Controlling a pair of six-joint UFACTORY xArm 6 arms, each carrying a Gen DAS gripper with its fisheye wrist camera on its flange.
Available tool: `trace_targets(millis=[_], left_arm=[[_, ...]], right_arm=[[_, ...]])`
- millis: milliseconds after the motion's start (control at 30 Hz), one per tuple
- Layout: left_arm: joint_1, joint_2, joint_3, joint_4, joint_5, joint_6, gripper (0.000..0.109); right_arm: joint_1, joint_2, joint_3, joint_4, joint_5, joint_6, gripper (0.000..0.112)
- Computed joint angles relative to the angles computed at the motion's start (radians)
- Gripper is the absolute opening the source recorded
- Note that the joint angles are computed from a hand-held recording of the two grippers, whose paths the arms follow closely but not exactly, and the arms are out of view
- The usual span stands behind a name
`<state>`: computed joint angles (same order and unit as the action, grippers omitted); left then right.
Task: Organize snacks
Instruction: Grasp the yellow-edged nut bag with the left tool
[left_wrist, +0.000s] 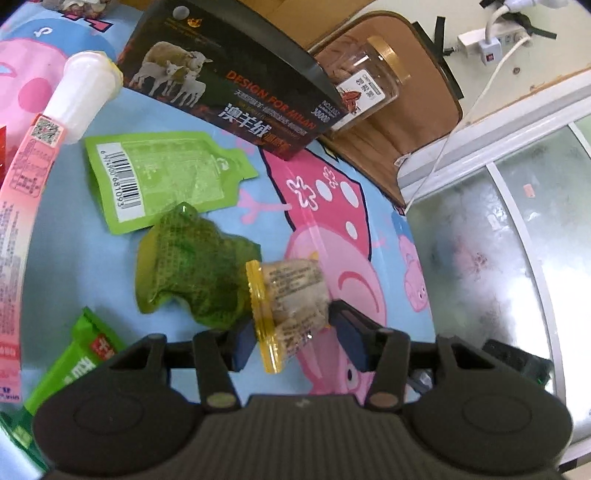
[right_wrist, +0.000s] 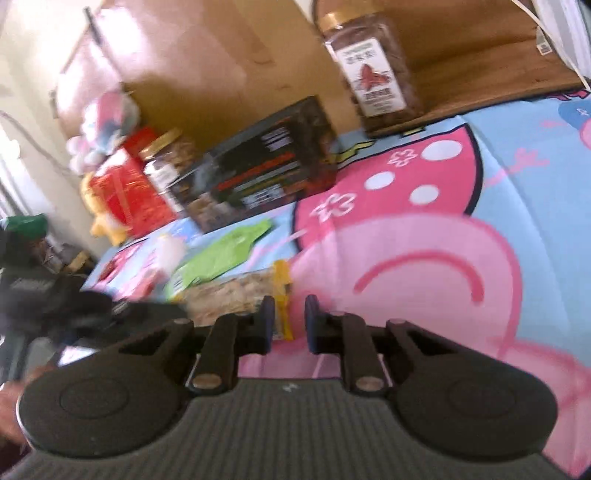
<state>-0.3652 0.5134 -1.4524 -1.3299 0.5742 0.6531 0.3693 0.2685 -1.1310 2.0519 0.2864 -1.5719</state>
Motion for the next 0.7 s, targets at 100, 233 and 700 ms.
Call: trace_targets(millis=[100, 233, 700], left_arm=[[-0.002, -0.007, 0.001, 0.004, -0.004, 0.024, 0.047], [-0.009, -0.002, -0.009, 0.067, -0.044, 0.003, 0.045], [0.023, -0.021, -0.101, 0.197, -0.045, 0.082, 0.024]], right_arm=[[-0.004, -0.041, 0.038, 0.105, 0.013, -0.101, 0.025], [0.019, 0.003, -0.014, 0.057, -0.029, -0.12, 0.042], [0.049, 0.025, -0.147, 0.195, -0.061, -0.347, 0.003]])
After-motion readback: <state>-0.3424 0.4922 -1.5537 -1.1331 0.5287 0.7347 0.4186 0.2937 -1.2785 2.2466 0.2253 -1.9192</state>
